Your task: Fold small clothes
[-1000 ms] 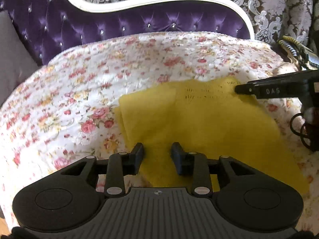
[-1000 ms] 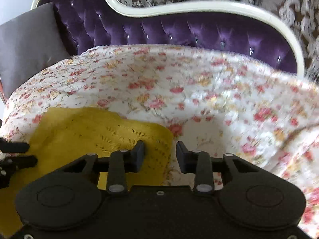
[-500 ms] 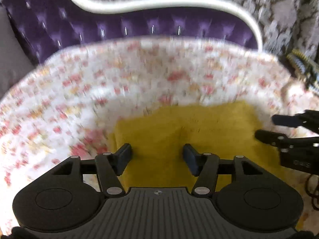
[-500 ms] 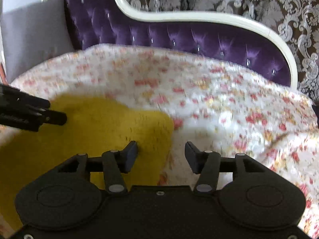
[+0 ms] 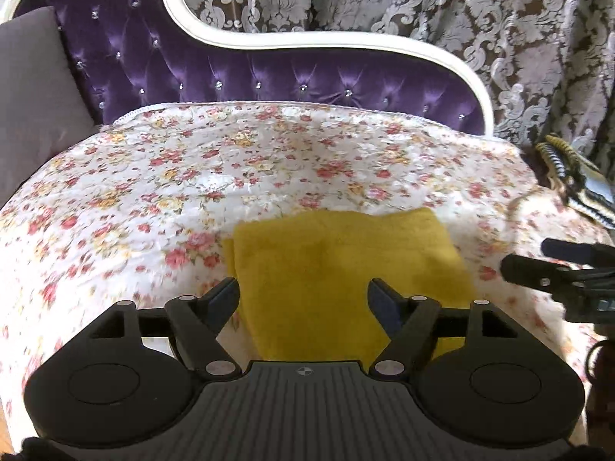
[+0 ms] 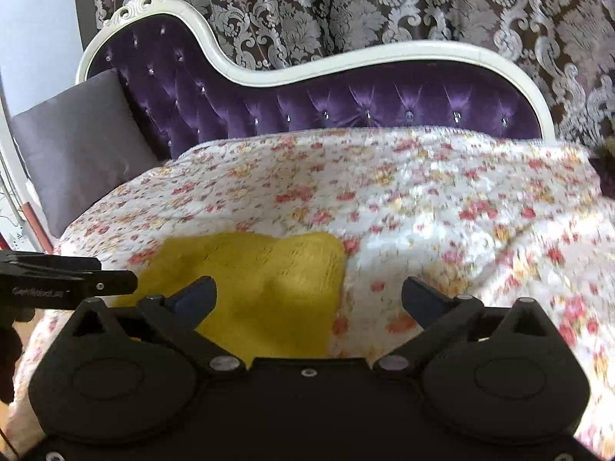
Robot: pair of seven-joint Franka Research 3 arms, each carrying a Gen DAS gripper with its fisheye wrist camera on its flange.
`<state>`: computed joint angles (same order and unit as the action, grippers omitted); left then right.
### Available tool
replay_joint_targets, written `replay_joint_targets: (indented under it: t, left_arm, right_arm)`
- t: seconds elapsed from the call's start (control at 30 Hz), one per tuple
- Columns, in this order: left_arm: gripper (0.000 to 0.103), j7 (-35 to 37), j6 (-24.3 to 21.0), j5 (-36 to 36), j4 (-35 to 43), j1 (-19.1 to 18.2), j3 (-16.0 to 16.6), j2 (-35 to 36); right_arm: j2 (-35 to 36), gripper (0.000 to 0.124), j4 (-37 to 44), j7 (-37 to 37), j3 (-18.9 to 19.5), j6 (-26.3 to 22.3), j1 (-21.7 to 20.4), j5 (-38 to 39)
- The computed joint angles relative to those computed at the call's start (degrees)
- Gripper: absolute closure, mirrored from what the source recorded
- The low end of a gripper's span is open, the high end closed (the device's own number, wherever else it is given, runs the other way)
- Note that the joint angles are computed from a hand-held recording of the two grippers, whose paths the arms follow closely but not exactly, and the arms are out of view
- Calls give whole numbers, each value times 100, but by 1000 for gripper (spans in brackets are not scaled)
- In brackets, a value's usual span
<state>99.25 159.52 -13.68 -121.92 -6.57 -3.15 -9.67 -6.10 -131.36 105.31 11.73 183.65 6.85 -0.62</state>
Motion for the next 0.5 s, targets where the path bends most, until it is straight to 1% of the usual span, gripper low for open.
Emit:
replay_joint_targets:
  t: [0.1, 0.2, 0.27, 0.3, 0.37, 0.4, 0.5]
  left_arm:
    - [31, -659, -141, 666, -277, 160, -229, -354]
    - [31, -1616, -385, 1772, -428, 425, -565, -615]
    - [31, -2181, -529, 2413, -514, 542, -745, -777]
    - [31, -2385, -600, 2626, -546, 552, -789, -846]
    - [31, -2507, -712, 2725, -648, 407, -710, -993]
    - [31, -2530, -744, 2699, -697, 319, -651, -1055]
    - [31, -2608, -865, 2697, -829, 174, -562, -1225]
  right_arm:
    - [-301, 22, -220, 492, 472, -177, -478, -469]
    - [-553, 22, -425, 483, 499, -300, -411, -553]
    - [-750, 22, -558, 737, 802, -360, -679, -734]
    - [-862, 22, -626, 921, 1012, -377, -888, -857]
    - [-1101, 22, -722, 1317, 1431, -514, -1299, -1072]
    - [-1208, 22, -756, 1478, 1550, -607, -1410, -1144]
    - [-1470, 22, -798, 1902, 1720, -977, -1532, -1356]
